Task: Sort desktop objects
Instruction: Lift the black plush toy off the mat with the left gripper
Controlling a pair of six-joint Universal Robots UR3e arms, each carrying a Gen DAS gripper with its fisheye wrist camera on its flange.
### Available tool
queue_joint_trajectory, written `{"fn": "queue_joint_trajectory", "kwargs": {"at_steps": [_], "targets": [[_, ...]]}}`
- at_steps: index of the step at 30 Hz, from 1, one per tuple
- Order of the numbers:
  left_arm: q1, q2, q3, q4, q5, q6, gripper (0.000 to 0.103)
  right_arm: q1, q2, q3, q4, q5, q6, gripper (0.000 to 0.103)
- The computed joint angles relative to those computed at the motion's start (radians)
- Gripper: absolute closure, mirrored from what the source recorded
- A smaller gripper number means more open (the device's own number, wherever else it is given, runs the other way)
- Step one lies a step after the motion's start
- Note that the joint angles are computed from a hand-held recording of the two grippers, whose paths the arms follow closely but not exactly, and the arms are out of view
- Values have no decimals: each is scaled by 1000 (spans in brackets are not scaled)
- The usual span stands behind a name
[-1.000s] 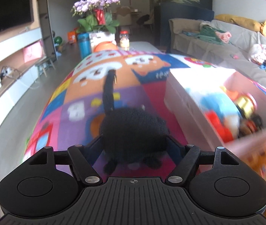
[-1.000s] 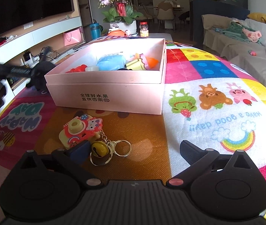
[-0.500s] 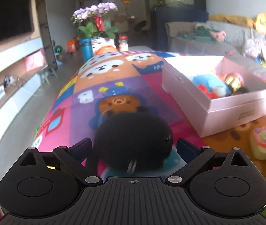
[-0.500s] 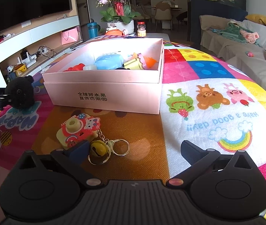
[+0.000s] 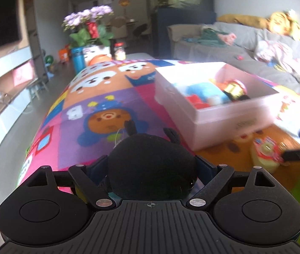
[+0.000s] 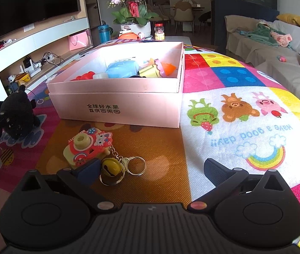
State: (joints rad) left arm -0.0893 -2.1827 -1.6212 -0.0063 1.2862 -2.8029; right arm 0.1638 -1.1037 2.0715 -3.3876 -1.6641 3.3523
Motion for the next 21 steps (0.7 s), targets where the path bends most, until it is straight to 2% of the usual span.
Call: {"fn": "queue_joint_trajectory", "kwargs": {"at_steps": [5, 10, 11, 14, 17, 19, 21], "targets": [[-44, 111, -101, -9, 10, 123, 13, 5, 1, 2, -10, -10, 2, 0], [-43, 198, -116, -207, -137, 144, 10, 23, -16, 57, -112, -34, -31, 0], [-48, 200, -125, -215, -160, 152, 10, 26, -28, 72, -122, -38, -39, 0], [-88, 174, -150, -140, -156, 150, 7, 24, -86, 127, -139, -43, -37, 0], [-100, 161, -146, -120, -176, 130, 6, 13, -169, 175, -138, -22, -42, 0], [-67, 196, -161, -118, -230, 123, 6, 24, -206, 183, -141, -24, -62, 0], [-24, 243, -193, -58, -238, 79, 3, 53, -217, 172, -147, -34, -83, 0]]}}
